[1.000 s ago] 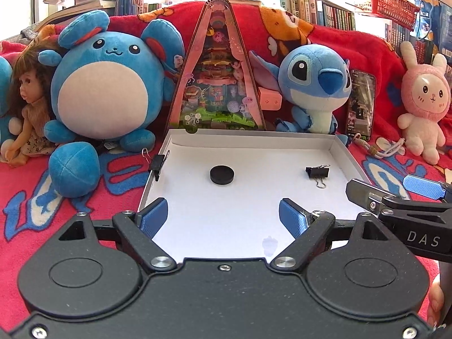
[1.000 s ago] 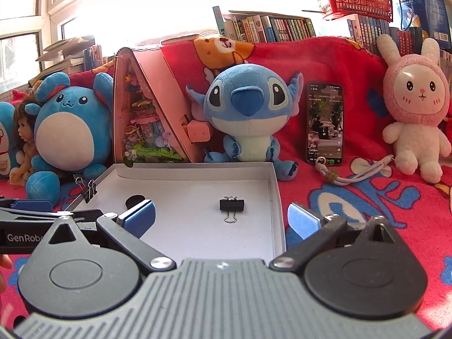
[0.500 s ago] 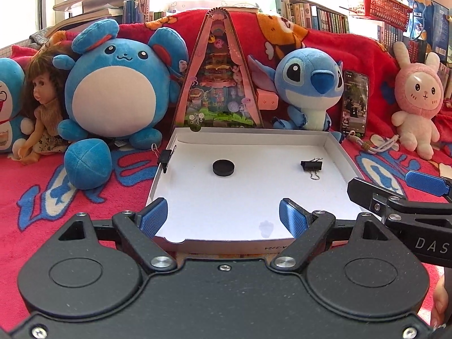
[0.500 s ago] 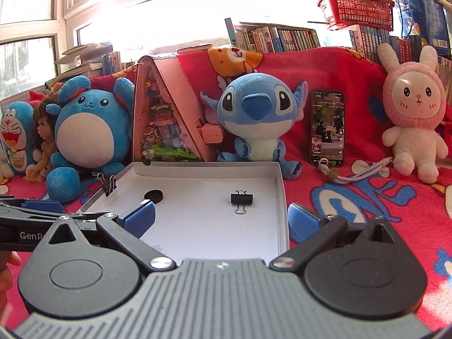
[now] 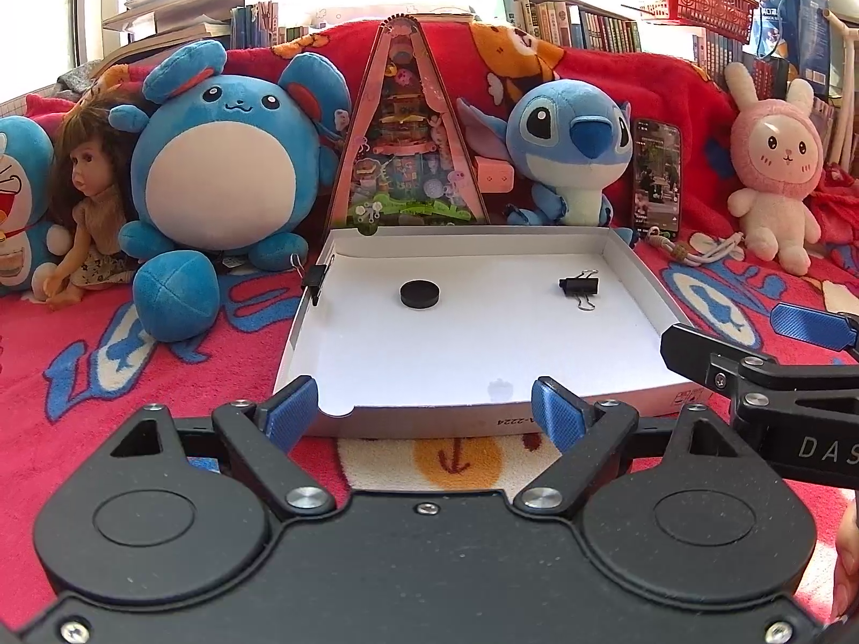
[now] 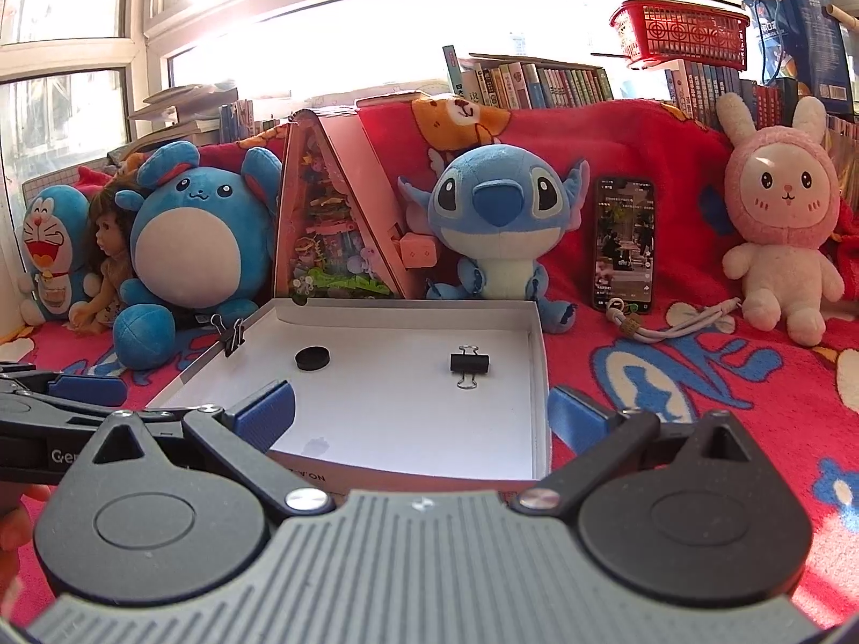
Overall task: Organize rigid objects
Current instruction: 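Withdraw both open tools up and out of the white box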
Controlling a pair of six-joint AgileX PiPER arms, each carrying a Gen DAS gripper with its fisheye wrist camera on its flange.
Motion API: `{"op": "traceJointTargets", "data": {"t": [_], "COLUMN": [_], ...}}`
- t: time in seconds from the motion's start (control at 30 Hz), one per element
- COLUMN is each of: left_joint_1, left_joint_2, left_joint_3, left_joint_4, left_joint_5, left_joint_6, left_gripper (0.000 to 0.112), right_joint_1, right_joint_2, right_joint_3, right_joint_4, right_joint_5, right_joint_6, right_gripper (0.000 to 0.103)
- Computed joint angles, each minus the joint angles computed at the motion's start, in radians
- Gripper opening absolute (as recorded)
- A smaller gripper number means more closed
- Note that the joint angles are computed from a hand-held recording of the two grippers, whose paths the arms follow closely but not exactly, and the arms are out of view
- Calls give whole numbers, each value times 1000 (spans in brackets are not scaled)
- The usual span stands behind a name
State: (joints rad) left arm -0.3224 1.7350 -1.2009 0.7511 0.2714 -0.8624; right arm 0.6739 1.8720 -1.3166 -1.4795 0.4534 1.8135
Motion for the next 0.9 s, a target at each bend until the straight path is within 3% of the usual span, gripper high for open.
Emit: {"op": "traceJointTargets", "data": {"t": [0.7, 0.9], "left_joint_1": [2, 8], "left_joint_2": [-97, -115], "left_joint_3": [128, 191], "left_joint_4": [-8, 141], "left_joint_5": [-44, -78], "left_joint_6": [14, -130], "left_gripper": [87, 87], "right_joint_1": [86, 116], "right_joint_2": [-69, -84], "right_joint_3": [124, 159], "right_joint_4": [-126, -162], "right_joint_5": [88, 138], "right_joint_6": [120, 142], "right_gripper": [103, 103]}}
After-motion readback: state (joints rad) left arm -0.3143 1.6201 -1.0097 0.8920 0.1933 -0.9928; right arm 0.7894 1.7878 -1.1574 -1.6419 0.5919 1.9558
